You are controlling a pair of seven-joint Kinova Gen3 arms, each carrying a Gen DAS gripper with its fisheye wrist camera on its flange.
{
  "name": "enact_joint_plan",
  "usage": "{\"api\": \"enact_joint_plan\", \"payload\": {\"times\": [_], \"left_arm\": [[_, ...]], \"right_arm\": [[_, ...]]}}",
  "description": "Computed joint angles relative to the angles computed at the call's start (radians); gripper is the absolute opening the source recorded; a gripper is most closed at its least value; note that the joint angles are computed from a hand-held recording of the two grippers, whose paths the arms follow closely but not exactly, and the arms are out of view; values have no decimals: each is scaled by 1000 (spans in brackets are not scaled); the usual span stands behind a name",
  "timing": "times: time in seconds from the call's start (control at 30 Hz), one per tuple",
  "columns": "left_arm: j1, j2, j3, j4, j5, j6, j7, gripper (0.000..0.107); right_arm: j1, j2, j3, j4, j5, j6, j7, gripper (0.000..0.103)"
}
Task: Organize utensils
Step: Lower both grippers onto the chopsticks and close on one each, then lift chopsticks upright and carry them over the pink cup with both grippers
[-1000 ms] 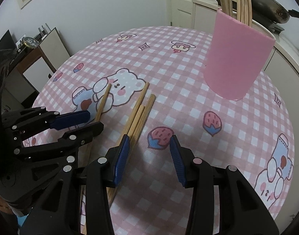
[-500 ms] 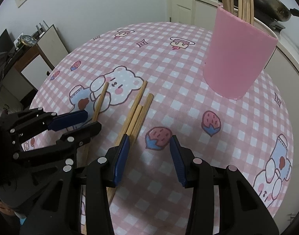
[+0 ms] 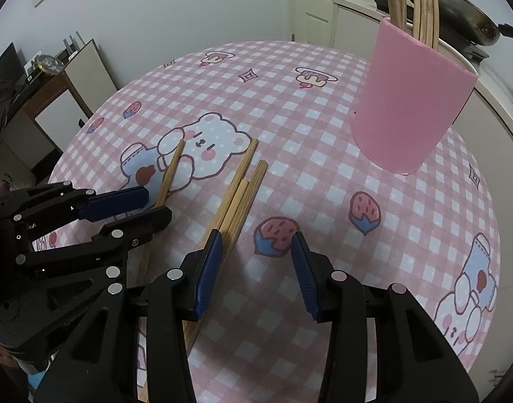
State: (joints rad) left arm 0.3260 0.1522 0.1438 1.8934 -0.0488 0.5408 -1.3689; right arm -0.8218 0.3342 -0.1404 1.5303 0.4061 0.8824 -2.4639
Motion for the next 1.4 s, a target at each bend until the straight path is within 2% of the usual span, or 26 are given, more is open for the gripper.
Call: {"api": "enact_joint_plan", "payload": {"times": [0.07,0.17,0.47,0.6,0.67,0.77,0.83,0.97,1.13,1.23,1.4], "left_arm": [[-13,-2,4,2,26,-1,-21,25],[-6,-1,0,1,14,0,-13,25],[-1,0,-2,-2,2,3,0,25],[5,2,-5,-3,-12,3,15,25],[0,5,-3,-9,0,8,15,25],[9,16,-8,-19,-17,7,36,23],[9,23,-11,-27,-21,5,45,16],[-24,31,1,-35,43,-1,8,11],[-62,20,20,-34,144,0,-75,7],[-81,-13,30,-25,208,-6,-133,7],[-67,-113,32,-19,253,-15,-179,6]], "right_arm": [[-16,3,5,2,22,2,-18,40],[-34,9,6,-8,51,27,-22,40],[-8,2,-16,0,39,29,-4,40],[-61,32,9,-30,90,78,-29,39],[-50,28,7,-23,85,60,-20,34],[-47,28,11,-26,88,56,-21,12],[-45,32,12,-33,88,57,-16,11],[-14,17,7,-16,49,8,-5,5],[1,-30,5,19,38,-39,-11,4],[13,-72,-3,46,38,-70,-18,4],[15,-149,-21,75,89,-84,-71,4]]}}
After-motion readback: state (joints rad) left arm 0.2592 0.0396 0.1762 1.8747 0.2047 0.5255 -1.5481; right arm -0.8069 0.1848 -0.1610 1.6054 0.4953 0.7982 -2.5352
